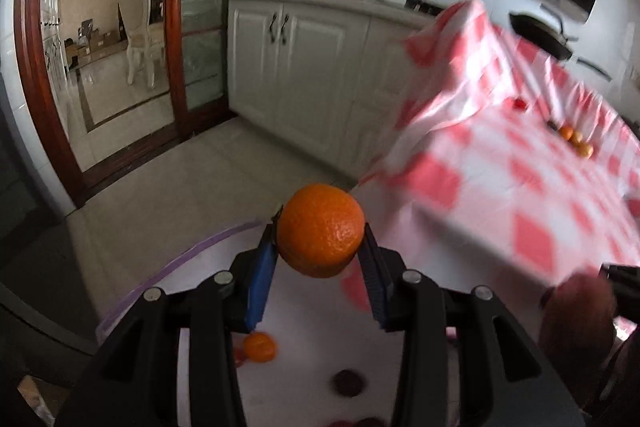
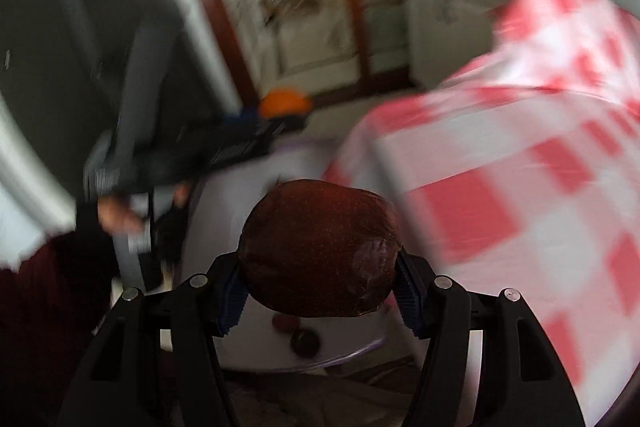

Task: Organize fruits
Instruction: 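Carry the red apple and tangerine with both tools down over the white box, then open both tools to drop the red apple and tangerine into the box, then move both tools back up over the fruit pile on the table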

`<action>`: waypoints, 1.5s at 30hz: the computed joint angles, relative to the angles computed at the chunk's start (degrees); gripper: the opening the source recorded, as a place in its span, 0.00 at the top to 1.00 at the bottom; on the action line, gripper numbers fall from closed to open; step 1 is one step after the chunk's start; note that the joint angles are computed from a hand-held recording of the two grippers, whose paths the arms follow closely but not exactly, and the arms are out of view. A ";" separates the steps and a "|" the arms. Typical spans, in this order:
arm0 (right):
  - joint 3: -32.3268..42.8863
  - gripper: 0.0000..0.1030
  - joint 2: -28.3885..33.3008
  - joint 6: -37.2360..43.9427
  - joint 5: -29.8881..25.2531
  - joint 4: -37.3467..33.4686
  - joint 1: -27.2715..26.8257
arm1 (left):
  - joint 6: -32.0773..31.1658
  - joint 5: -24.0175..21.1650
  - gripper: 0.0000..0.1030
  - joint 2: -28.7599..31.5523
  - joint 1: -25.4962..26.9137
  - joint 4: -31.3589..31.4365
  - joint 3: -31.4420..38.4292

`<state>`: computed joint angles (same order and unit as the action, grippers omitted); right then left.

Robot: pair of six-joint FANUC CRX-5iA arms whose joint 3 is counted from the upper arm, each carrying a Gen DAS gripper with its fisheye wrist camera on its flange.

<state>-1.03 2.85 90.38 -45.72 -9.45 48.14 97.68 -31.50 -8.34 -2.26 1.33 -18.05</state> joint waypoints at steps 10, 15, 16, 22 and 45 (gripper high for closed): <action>9.97 0.41 16.04 7.33 -15.19 1.07 6.95 | -13.25 -8.63 0.60 11.75 3.45 5.27 3.44; 11.21 0.41 19.04 11.49 -17.19 4.36 9.58 | -15.37 -10.93 0.60 15.04 5.76 9.87 2.20; 11.22 0.41 19.49 11.79 -16.91 5.30 10.42 | -16.00 -11.44 0.60 15.67 5.95 10.40 2.39; 11.12 0.42 22.69 14.97 -17.13 9.82 15.20 | -20.52 -13.68 0.60 19.17 6.83 12.05 4.19; -6.33 0.23 -5.58 -0.02 7.52 15.88 13.16 | 8.90 -19.71 0.18 6.89 -2.42 -21.88 17.10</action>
<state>-7.36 -2.73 90.36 -38.20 6.44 61.31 106.58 -51.21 -1.45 -4.68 -20.55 -0.96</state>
